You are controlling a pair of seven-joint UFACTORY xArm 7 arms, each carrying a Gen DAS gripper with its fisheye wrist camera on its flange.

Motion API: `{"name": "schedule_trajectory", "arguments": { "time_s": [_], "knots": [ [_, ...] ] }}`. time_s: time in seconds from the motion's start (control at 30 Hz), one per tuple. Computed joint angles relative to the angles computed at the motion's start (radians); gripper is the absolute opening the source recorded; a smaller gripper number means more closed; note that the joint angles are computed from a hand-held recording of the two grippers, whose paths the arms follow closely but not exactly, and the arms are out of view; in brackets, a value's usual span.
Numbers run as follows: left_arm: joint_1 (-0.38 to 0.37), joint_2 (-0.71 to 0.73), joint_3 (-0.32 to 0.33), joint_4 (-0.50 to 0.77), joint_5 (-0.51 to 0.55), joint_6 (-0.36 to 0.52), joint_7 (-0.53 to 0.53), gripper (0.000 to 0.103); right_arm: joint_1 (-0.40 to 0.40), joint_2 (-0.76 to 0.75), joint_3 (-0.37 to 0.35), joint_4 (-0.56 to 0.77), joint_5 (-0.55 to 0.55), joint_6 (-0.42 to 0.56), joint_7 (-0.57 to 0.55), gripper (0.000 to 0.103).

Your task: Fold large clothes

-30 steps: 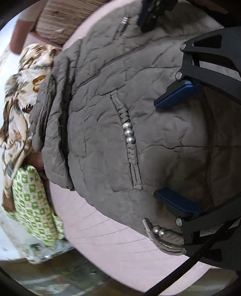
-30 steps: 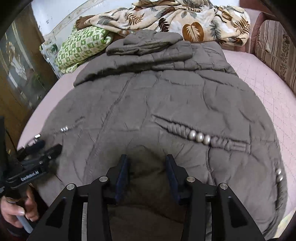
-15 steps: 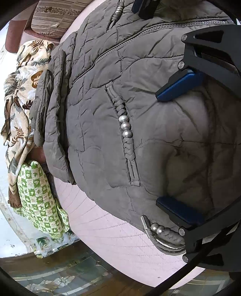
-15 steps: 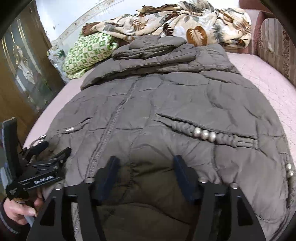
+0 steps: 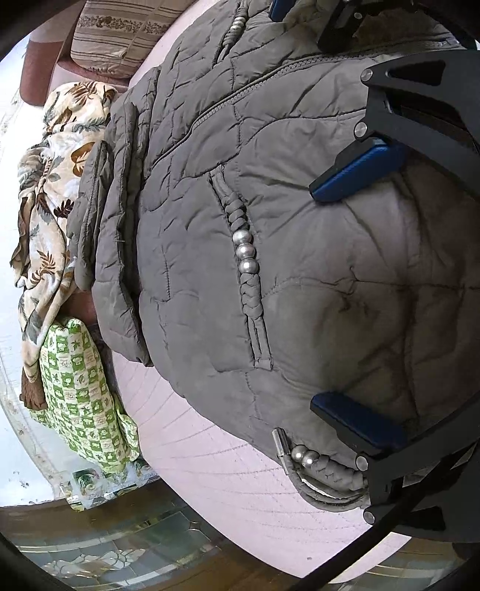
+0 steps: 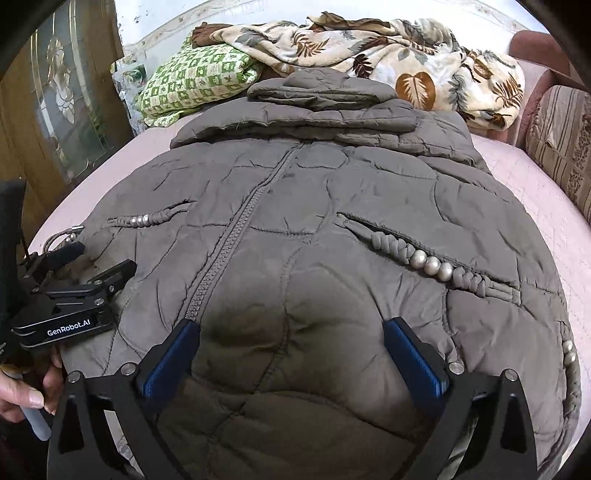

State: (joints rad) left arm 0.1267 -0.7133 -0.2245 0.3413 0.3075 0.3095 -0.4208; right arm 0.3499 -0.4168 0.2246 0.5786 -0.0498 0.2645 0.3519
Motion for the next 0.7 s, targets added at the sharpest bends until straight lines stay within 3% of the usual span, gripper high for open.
{"name": "schedule_trajectory", "arguments": {
  "time_s": [0.13, 0.27, 0.4, 0.5, 0.7],
  "knots": [
    [-0.009, 0.003, 0.008, 0.003, -0.009, 0.007, 0.002, 0.103, -0.01, -0.003, 0.01, -0.008, -0.012, -0.011, 0.01, 0.102],
    [-0.013, -0.005, 0.014, -0.007, -0.01, -0.001, 0.007, 0.103, -0.078, -0.014, 0.08, -0.029, -0.079, -0.052, 0.09, 0.102],
    [-0.031, -0.008, 0.039, -0.014, -0.032, -0.007, 0.025, 0.103, -0.073, -0.015, 0.077, -0.031, -0.101, -0.061, 0.109, 0.102],
    [-0.031, -0.018, 0.041, -0.032, -0.039, -0.035, 0.035, 0.103, -0.083, -0.018, 0.088, -0.035, -0.122, -0.073, 0.129, 0.102],
    [0.028, -0.052, -0.015, -0.09, -0.023, -0.144, 0.018, 0.103, -0.104, -0.027, 0.102, -0.063, -0.155, -0.128, 0.145, 0.102]
  ]
}}
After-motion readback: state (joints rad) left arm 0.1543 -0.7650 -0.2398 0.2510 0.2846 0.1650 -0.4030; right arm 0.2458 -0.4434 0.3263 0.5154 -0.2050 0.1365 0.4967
